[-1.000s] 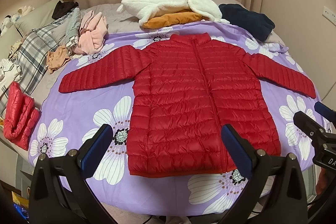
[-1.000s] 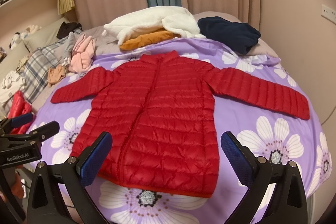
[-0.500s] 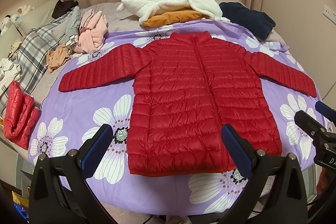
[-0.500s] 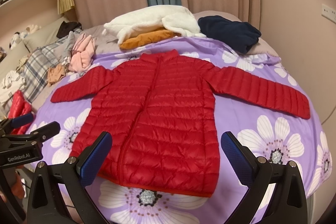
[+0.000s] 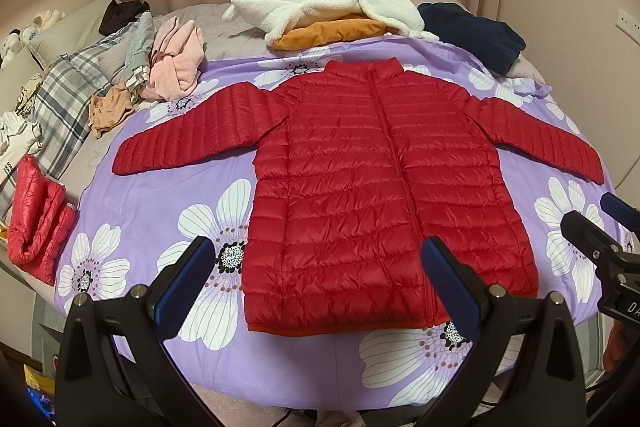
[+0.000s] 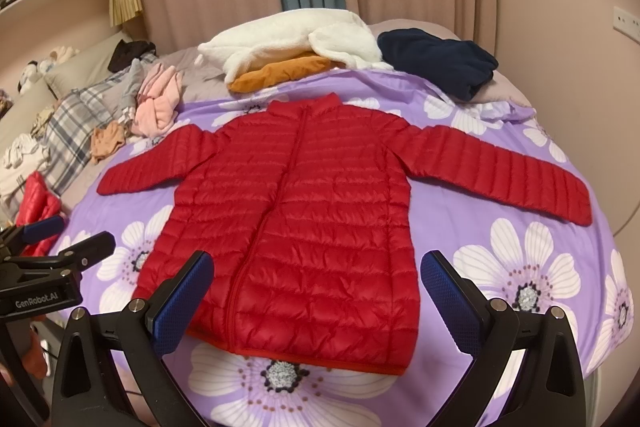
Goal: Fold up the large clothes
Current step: 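Grasp the red jacket's sleeve cuff with the right gripper and lift it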
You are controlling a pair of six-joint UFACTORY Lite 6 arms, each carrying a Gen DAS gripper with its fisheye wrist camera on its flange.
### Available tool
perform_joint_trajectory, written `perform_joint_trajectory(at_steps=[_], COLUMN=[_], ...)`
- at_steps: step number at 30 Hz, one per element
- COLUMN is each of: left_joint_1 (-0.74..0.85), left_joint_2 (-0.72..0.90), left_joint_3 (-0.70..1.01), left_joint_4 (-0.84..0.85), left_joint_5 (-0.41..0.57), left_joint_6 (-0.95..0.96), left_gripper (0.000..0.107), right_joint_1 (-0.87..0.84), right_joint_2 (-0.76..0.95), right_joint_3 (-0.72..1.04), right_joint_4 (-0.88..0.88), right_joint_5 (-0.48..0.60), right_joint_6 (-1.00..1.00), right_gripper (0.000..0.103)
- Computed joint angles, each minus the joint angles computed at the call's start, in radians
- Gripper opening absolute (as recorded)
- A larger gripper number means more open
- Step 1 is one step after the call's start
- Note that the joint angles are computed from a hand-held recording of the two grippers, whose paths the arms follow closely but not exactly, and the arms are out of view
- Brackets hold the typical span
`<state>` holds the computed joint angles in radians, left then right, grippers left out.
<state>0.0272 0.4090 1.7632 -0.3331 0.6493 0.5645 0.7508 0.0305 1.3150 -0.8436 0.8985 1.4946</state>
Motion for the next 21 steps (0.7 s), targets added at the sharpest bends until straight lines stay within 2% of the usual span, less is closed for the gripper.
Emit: perform_joint_trajectory(at_steps=[8, 12, 16, 17, 20, 21], left_joint_1=[-0.002, 0.008, 0.019, 0.029, 0.038, 0.049], left_joint_2=[0.006, 0.018, 0.122, 0.155, 0.273, 0.323], left_joint_3=[0.01, 0.014, 0.105, 0.127, 0.246, 0.296], left_joint_4=[0.002, -0.021, -0.063, -0.084, -0.114, -0.151], left_joint_5=[0.004, 0.018, 0.067, 0.08, 0.163, 0.205], left_joint_6=[-0.005, 0.002, -0.01, -0.005, -0.026, -0.016], left_gripper=[0.103, 0.103, 0.103, 0.103, 0.103, 0.103], right_joint_1=[0.001, -0.008, -0.11, -0.157, -0.244, -0.255], right_joint_2=[-0.003, -0.021, -0.122, -0.159, -0.218, -0.228], right_joint_3=[-0.004, -0.04, -0.19, -0.254, -0.391, -0.421], right_joint_4=[0.0, -0.005, 0.084, 0.129, 0.157, 0.132], right_joint_5=[-0.002, -0.037, -0.287, -0.384, -0.535, -0.55], right_joint_6=[0.005, 0.026, 0.028, 0.026, 0.073, 0.109], right_gripper=[0.102, 0.102, 0.102, 0.102, 0.102, 0.102])
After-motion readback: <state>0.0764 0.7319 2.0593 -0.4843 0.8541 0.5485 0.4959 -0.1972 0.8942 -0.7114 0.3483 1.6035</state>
